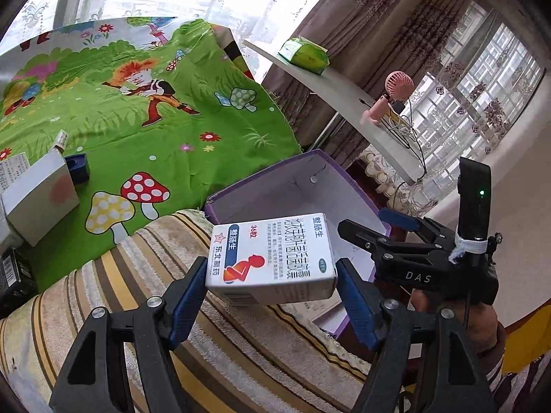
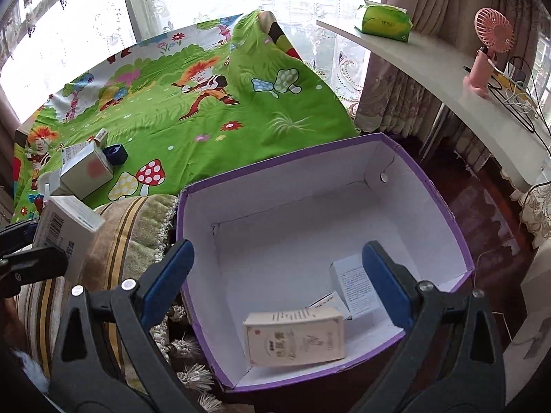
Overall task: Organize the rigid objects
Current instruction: 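Drop the cream box into the purple box while the left gripper releases its box there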
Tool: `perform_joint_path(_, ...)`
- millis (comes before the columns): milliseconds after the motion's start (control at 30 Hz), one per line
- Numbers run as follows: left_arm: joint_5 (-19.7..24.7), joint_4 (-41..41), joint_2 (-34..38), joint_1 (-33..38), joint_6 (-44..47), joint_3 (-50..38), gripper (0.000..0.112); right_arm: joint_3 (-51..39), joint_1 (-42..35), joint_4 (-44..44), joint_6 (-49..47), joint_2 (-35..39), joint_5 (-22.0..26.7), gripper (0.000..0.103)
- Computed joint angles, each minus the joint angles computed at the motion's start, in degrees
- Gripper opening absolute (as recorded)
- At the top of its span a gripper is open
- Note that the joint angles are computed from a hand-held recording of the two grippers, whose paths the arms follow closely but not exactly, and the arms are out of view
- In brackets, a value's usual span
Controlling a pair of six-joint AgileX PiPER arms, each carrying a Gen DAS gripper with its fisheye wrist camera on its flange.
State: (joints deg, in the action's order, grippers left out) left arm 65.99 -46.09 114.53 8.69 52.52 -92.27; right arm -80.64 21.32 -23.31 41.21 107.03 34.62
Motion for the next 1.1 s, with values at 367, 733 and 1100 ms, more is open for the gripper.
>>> perform_joint_path(367, -2.5, -1.1, -1.1, 2.0, -2.6, 1.9, 0.08, 2.6, -3.1, 1.6, 0.6, -1.7, -1.9, 0.099)
perform_joint_path(733, -4.7, -2.4, -4.0, 7.3, -0.2, 4.1, 0.08, 0.0, -1.1, 3.2, -1.5, -0.2, -0.8, 0.099)
perform_joint_path(1100, -2.9, -5.2, -1.0, 19.6, -0.8, 0.1, 0.077, -5.6, 3.0, 5.6, -5.6, 3.0, 1.1, 0.099)
